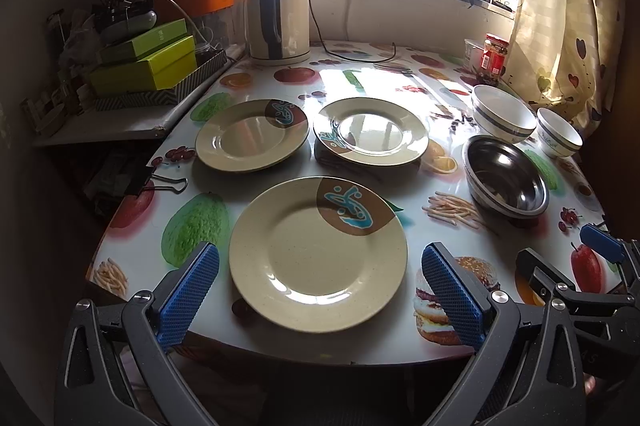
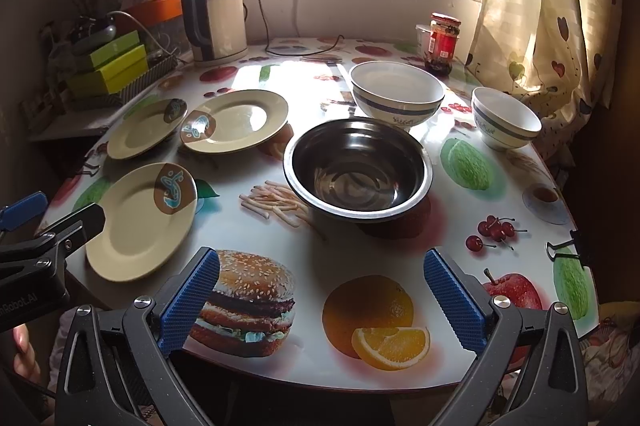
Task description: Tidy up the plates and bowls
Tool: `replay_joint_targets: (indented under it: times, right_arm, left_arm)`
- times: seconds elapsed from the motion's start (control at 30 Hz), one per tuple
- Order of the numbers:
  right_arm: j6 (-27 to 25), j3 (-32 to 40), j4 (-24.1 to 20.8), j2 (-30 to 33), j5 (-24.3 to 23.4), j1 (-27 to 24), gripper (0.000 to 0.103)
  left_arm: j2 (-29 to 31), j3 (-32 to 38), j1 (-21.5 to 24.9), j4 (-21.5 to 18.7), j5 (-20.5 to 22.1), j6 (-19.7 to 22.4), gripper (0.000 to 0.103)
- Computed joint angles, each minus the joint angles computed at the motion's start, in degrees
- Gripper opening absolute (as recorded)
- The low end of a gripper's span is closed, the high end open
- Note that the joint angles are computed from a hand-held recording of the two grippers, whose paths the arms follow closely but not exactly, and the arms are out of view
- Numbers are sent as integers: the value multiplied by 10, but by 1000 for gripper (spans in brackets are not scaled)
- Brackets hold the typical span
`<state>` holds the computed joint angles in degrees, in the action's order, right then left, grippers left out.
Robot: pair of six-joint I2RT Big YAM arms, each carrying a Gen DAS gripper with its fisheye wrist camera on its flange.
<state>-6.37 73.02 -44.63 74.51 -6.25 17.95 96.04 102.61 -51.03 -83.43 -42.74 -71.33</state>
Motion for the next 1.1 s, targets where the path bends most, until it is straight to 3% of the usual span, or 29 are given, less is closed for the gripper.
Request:
replay_joint_targets:
  times: [1.1]
  right_arm:
    - [-1,-1,2,0,1,1,103]
  left_arm:
    - [-7,-9,0,1,1,-3,102]
